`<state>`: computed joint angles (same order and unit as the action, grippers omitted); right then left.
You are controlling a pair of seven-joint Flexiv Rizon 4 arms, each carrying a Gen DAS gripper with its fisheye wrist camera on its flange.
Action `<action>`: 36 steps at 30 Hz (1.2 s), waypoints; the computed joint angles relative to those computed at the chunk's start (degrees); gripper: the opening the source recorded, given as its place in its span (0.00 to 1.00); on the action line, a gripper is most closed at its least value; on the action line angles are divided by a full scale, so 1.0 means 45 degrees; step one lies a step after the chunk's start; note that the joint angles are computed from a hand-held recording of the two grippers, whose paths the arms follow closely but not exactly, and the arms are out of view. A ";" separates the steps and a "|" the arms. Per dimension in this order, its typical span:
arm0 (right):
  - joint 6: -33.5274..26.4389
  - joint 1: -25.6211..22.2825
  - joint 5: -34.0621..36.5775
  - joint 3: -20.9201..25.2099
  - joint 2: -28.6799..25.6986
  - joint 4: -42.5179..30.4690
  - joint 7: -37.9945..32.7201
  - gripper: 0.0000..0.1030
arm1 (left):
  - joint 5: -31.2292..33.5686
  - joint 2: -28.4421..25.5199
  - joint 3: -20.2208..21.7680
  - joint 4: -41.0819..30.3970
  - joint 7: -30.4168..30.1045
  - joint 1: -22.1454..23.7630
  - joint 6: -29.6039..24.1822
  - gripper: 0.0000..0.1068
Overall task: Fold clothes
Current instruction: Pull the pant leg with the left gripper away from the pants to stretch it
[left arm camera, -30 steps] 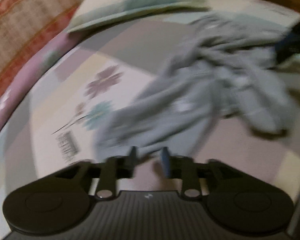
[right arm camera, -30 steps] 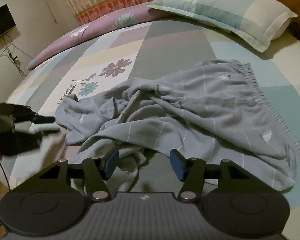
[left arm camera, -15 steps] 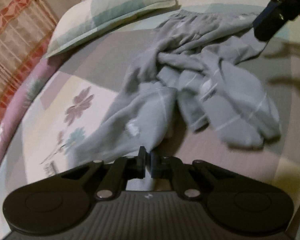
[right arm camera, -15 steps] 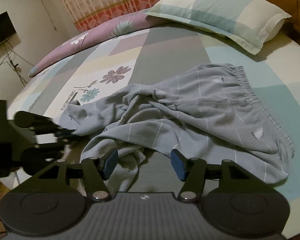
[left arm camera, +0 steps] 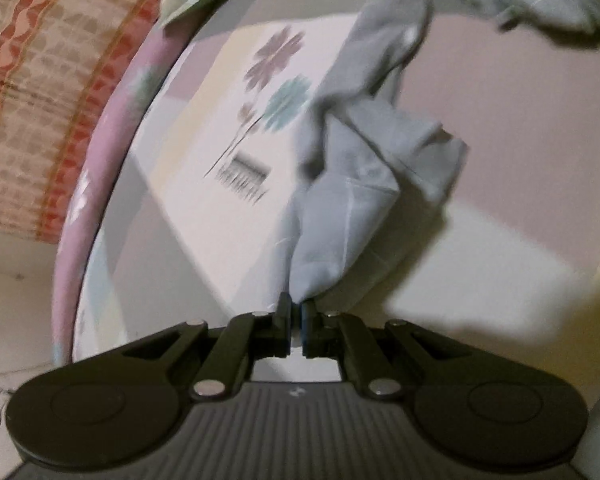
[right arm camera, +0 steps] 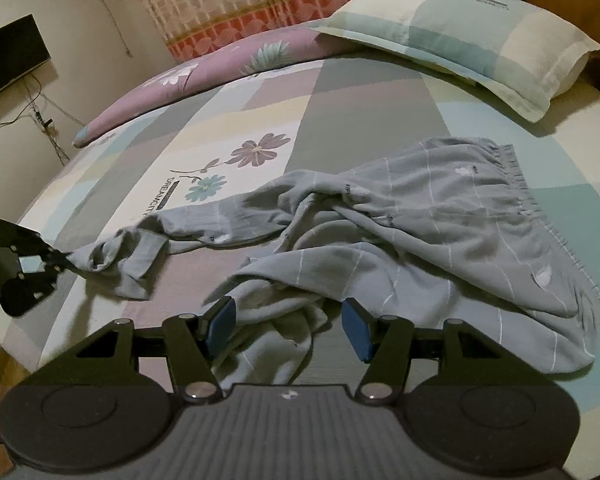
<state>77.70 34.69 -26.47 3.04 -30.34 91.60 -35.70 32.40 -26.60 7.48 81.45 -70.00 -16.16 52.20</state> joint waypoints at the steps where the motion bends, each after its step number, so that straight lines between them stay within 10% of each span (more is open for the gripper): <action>1: -0.0039 0.0031 -0.0023 -0.0026 0.0018 -0.0003 0.0022 0.62 | 0.0235 -0.0001 0.0170 -0.0107 -0.0070 -0.0011 -0.0034 0.03; 16: -0.0565 0.0286 -0.0391 -0.0016 0.0105 -0.0060 0.0232 0.67 | -0.0107 -0.0948 0.0566 -0.1768 -0.1619 0.0609 -0.0519 0.13; 26: -0.0337 0.0247 -0.0222 0.0072 -0.0078 -0.0250 0.0242 0.68 | -0.5892 0.0353 -0.1722 0.0959 -0.1739 0.1941 0.0744 0.43; 36: 0.0225 0.0347 -0.0134 -0.0230 -0.0108 -0.0043 0.0650 0.72 | -0.6118 -0.1724 -0.0500 -0.1608 -0.7359 0.0689 -0.1415 0.44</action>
